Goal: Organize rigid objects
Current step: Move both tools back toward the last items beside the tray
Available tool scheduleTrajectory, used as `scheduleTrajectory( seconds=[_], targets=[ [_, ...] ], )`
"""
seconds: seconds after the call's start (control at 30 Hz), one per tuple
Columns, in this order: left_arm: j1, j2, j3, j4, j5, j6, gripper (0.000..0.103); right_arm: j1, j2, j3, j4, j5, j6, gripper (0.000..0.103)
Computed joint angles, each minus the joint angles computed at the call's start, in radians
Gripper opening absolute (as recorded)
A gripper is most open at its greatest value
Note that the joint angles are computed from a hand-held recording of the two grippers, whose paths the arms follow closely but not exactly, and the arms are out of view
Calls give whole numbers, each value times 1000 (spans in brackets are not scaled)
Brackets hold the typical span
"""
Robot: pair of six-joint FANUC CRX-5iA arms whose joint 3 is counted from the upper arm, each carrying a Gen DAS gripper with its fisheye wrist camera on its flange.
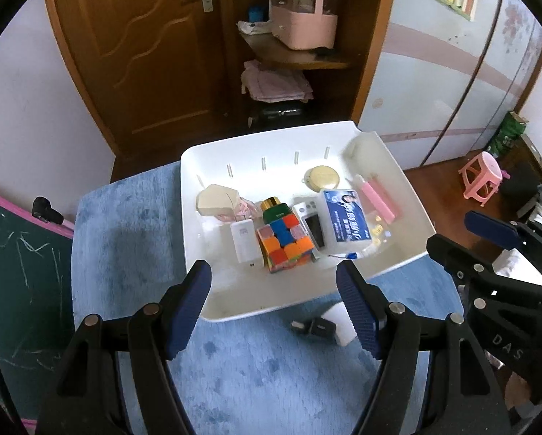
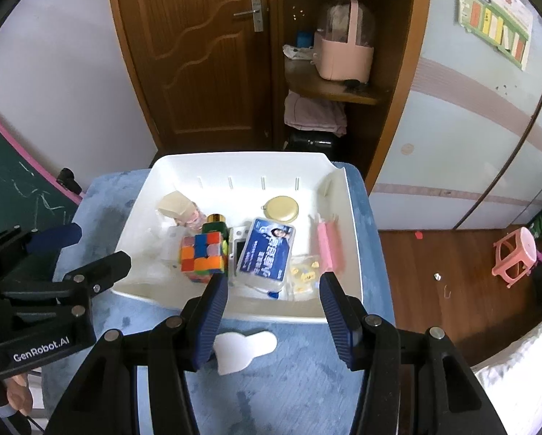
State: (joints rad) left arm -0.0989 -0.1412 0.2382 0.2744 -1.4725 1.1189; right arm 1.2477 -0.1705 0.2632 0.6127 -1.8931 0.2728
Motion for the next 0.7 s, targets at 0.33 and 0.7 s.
scheduleTrajectory(
  seconds=[0.33, 0.7],
  targets=[
    [75, -109, -132, 73, 26, -64, 75, 95, -21, -2, -28, -20, -148, 55],
    [101, -200, -361, 89, 75, -140, 75, 121, -89, -137, -135, 28, -323, 58]
  ],
)
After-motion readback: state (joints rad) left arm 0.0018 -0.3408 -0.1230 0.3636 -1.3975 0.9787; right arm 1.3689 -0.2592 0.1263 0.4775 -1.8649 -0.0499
